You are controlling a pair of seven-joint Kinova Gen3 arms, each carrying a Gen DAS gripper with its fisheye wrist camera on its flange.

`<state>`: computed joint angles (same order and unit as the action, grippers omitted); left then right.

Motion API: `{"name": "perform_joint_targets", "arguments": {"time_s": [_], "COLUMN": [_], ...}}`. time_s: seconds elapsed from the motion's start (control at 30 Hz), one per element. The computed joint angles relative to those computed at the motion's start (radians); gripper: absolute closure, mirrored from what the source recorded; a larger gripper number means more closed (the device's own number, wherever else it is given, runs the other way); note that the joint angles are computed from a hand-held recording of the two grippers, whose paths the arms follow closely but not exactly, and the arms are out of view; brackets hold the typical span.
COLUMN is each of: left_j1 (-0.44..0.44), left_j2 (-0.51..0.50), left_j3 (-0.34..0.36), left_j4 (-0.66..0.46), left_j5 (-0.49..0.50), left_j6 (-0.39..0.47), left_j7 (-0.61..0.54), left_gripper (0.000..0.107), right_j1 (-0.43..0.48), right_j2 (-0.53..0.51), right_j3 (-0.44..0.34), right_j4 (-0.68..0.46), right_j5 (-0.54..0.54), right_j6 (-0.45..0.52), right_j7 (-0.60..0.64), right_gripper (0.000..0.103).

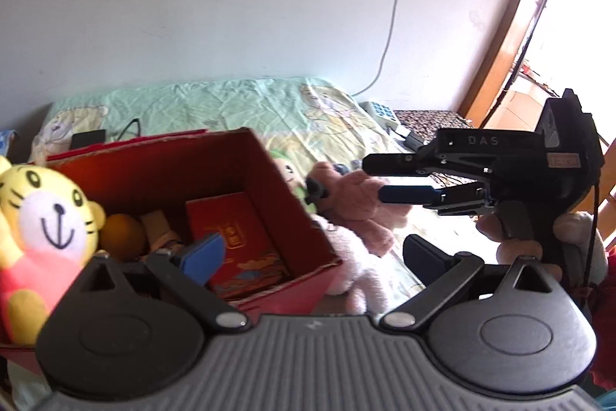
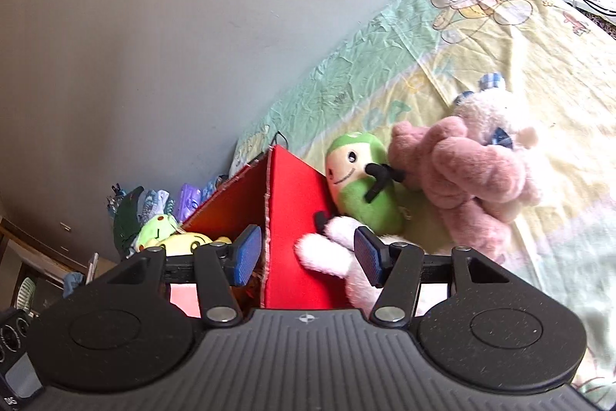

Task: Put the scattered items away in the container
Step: 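Move the right gripper to the white bunny plush with plaid ears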

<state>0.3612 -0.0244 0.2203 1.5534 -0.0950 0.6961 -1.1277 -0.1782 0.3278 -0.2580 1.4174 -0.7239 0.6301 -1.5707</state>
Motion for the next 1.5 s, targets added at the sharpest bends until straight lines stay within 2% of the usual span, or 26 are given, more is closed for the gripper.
{"name": "perform_joint_targets", "arguments": {"time_s": [0.13, 0.27, 0.37, 0.53, 0.73, 0.97, 1.07, 1.13, 1.2, 1.4, 1.5], "left_j1": [0.054, 0.145, 0.209, 0.333, 0.415, 0.464, 0.479, 0.485, 0.488, 0.493, 0.489], "left_j2": [0.06, 0.153, 0.22, 0.32, 0.407, 0.456, 0.472, 0.5, 0.502, 0.447, 0.404], "left_j3": [0.034, 0.038, 0.013, -0.059, -0.121, -0.161, -0.18, -0.173, -0.171, -0.162, -0.142], "left_j4": [-0.049, -0.11, -0.158, -0.22, -0.277, -0.301, -0.32, -0.362, -0.367, -0.308, -0.269], "left_j5": [0.0, -0.058, -0.093, -0.214, -0.296, -0.39, -0.421, -0.446, -0.446, -0.453, -0.455], "left_j6": [-0.004, 0.02, 0.056, 0.135, 0.215, 0.234, 0.24, 0.288, 0.293, 0.235, 0.194], "left_j7": [0.004, 0.059, 0.115, 0.282, 0.441, 0.55, 0.575, 0.545, 0.536, 0.549, 0.531], "left_gripper": [0.009, 0.01, 0.01, 0.009, 0.009, 0.008, 0.008, 0.009, 0.01, 0.009, 0.01], "right_j1": [0.064, 0.093, 0.116, 0.121, 0.106, 0.062, 0.055, 0.086, 0.105, 0.181, 0.223], "right_j2": [0.016, 0.037, 0.07, 0.146, 0.236, 0.329, 0.364, 0.384, 0.396, 0.409, 0.404], "right_j3": [-0.002, 0.012, 0.015, 0.016, -0.002, -0.009, -0.009, -0.031, -0.034, -0.059, -0.07], "right_j4": [0.0, -0.033, -0.067, -0.159, -0.27, -0.396, -0.446, -0.458, -0.469, -0.426, -0.349], "right_j5": [-0.03, -0.03, -0.047, -0.045, -0.044, 0.013, 0.037, 0.004, -0.017, -0.111, -0.174], "right_j6": [0.095, 0.196, 0.263, 0.361, 0.435, 0.495, 0.552, 0.591, 0.627, 0.729, 0.747], "right_j7": [0.073, 0.139, 0.19, 0.236, 0.257, 0.269, 0.253, 0.255, 0.235, 0.215, 0.225], "right_gripper": [0.046, 0.045, 0.045, 0.045, 0.045, 0.038, 0.041, 0.043, 0.046, 0.048, 0.05]}}
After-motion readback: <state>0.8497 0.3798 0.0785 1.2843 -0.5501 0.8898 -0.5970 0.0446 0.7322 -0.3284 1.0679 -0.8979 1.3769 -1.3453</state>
